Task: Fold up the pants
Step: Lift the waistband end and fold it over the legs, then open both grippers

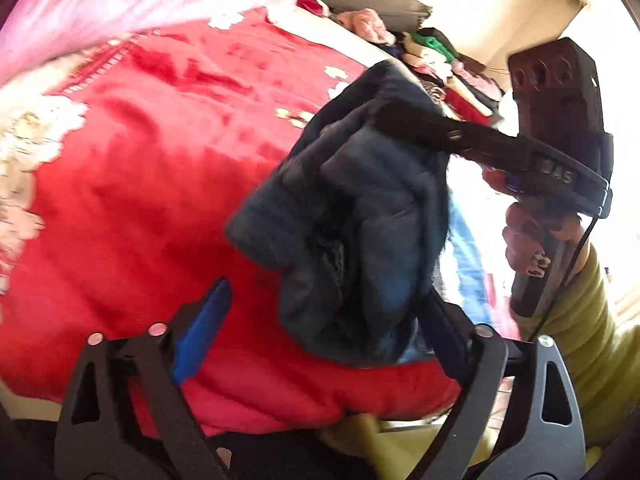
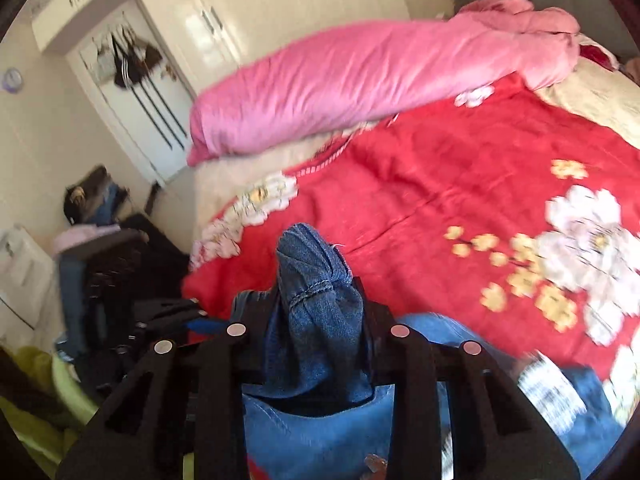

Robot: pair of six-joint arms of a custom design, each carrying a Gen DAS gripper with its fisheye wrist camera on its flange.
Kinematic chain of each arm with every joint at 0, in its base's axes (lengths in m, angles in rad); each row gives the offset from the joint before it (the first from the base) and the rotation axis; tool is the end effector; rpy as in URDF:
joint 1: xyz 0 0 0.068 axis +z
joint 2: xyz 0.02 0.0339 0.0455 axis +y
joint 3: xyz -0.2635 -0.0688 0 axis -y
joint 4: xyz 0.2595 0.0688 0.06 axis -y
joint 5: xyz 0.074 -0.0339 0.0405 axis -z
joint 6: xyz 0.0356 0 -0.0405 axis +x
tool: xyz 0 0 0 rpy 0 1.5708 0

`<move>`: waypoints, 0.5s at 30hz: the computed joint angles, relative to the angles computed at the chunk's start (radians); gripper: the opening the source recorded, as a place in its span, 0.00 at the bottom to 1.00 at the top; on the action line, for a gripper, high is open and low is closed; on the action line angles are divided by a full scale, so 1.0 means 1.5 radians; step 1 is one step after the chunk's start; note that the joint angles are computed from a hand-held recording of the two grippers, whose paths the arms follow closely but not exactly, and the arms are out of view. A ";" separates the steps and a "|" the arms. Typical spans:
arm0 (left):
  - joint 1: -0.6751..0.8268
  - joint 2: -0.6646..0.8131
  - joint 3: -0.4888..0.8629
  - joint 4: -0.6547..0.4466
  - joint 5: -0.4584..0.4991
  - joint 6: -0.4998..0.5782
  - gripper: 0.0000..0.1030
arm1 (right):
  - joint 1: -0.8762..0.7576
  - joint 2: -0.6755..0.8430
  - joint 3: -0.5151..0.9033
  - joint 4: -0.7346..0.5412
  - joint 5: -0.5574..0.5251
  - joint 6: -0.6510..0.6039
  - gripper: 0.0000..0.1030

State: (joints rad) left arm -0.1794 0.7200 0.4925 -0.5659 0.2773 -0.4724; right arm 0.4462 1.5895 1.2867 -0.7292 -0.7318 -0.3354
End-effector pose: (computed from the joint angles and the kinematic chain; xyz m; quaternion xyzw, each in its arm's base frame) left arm 0.1598 -0.0389 0.2100 -0.0820 0.9144 -0.2413 0.3146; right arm 0.2983 0.1691 0.2706 -0.4309 0.7960 0.3581 0.2291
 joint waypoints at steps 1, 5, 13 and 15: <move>-0.015 0.015 0.003 0.014 0.002 -0.010 0.83 | -0.017 -0.010 -0.004 -0.008 -0.016 -0.009 0.29; -0.070 0.084 0.021 0.104 0.030 -0.059 0.83 | -0.081 -0.046 -0.029 -0.023 -0.057 -0.033 0.29; -0.253 0.205 0.125 0.178 -0.061 -0.073 0.81 | -0.244 -0.097 -0.077 -0.046 -0.128 -0.052 0.59; -0.293 0.245 0.143 0.195 -0.068 -0.064 0.81 | -0.304 -0.114 -0.109 -0.044 -0.130 -0.052 0.64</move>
State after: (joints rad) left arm -0.6183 1.0876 0.7063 -0.2738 0.1753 -0.5689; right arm -0.0102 1.4178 1.1240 -0.7948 -0.9266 -0.4135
